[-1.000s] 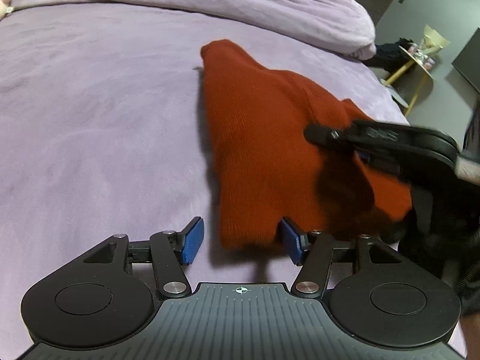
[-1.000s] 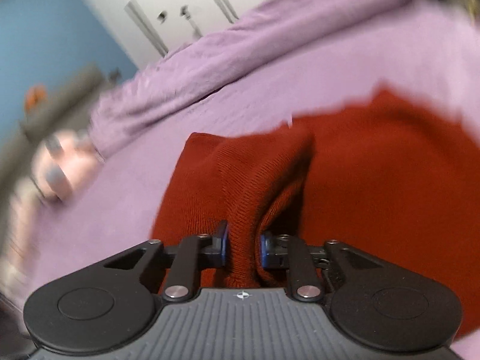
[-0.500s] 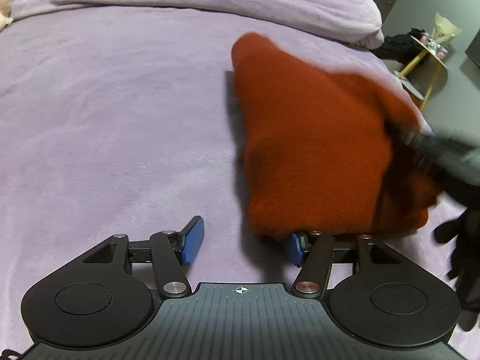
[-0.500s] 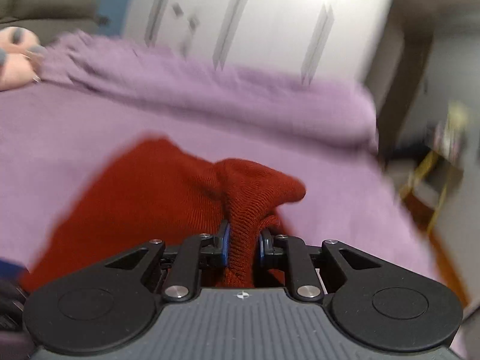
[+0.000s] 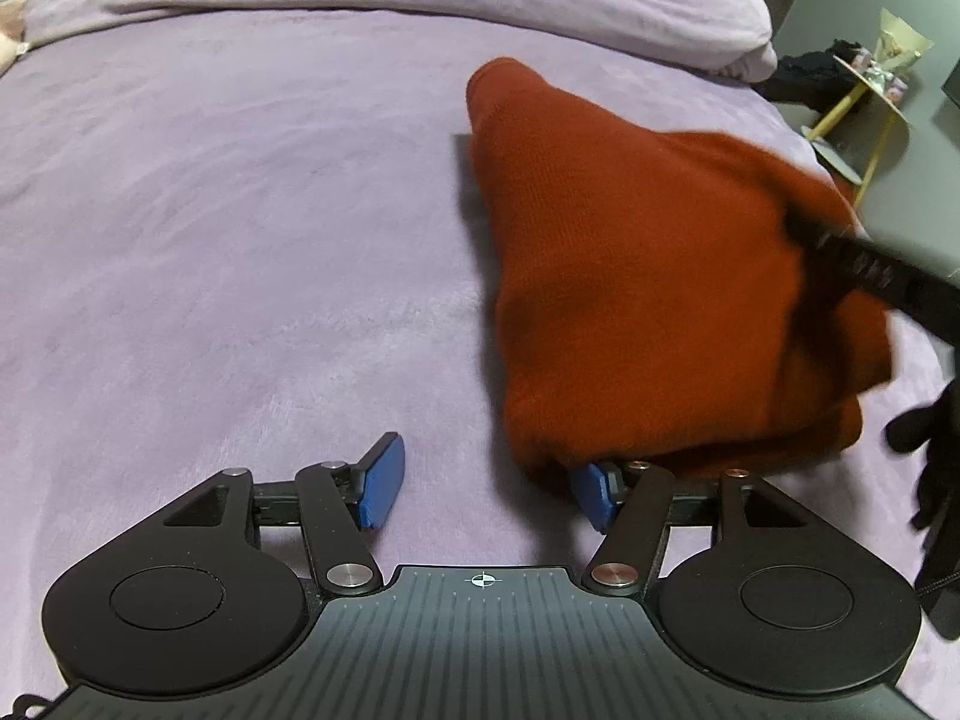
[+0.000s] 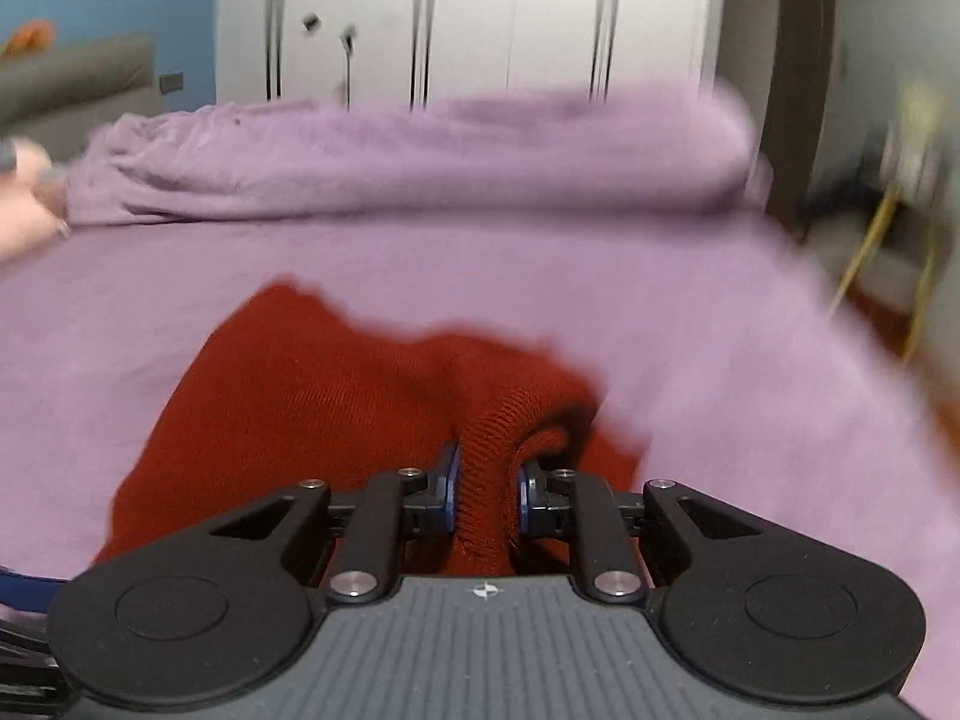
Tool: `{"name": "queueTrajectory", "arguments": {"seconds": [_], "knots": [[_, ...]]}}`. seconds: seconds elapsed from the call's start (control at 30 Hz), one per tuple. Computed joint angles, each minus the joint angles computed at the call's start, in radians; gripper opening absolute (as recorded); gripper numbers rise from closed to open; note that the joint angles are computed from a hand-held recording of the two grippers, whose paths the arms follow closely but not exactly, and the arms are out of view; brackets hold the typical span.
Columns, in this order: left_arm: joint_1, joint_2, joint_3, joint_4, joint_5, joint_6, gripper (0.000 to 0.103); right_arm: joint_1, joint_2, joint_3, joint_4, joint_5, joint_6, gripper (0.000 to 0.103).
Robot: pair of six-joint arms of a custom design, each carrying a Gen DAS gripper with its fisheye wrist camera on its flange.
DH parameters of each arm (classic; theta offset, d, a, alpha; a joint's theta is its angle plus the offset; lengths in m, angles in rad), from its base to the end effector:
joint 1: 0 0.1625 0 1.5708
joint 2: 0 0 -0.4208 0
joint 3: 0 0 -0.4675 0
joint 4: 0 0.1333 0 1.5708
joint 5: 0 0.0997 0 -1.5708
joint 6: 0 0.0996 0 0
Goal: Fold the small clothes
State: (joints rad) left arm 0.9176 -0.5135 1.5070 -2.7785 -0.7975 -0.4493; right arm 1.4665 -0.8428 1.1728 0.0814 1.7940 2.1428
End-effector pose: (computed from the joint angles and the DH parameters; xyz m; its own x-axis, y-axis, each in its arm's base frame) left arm -0.2851 -0.7064 -0.0710 -0.8511 -0.0515 -0.5225 0.2489 0.8367 -0.4879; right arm 0.0303 -0.7788 0.1949 -0.5486 -0.1702 0.8186 -0.7752 0.4703 -0.4217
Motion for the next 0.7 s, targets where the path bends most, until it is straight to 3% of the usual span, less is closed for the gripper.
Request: {"name": "queueTrajectory", "arguments": {"seconds": [0.1, 0.2, 0.27, 0.43, 0.57, 0.6, 0.67, 0.7], "knots": [[-0.005, 0.000, -0.008, 0.020, -0.004, -0.023, 0.066, 0.004, -0.041, 0.104, -0.204, 0.011, -0.168, 0.016], [-0.010, 0.014, -0.026, 0.049, 0.009, -0.027, 0.066, -0.016, -0.011, 0.053, -0.133, 0.059, -0.120, 0.016], [-0.010, 0.016, -0.027, 0.056, 0.011, -0.028, 0.067, -0.027, 0.010, 0.036, -0.123, 0.095, -0.130, 0.017], [-0.007, 0.016, -0.032, 0.067, 0.009, -0.022, 0.069, -0.039, 0.043, -0.001, -0.098, 0.111, -0.107, 0.018], [-0.007, 0.019, -0.039, 0.079, 0.009, -0.021, 0.070, -0.048, 0.061, -0.042, -0.046, 0.092, -0.055, 0.024], [-0.007, 0.014, -0.036, 0.085, 0.006, -0.021, 0.070, -0.053, 0.055, -0.047, -0.021, 0.076, -0.024, 0.027], [-0.007, -0.007, -0.014, 0.083, -0.004, -0.014, 0.068, -0.064, 0.033, -0.058, 0.040, 0.044, 0.094, 0.046], [-0.007, -0.020, 0.002, 0.076, -0.004, 0.000, 0.068, -0.071, 0.016, -0.054, 0.064, 0.026, 0.163, 0.060]]}}
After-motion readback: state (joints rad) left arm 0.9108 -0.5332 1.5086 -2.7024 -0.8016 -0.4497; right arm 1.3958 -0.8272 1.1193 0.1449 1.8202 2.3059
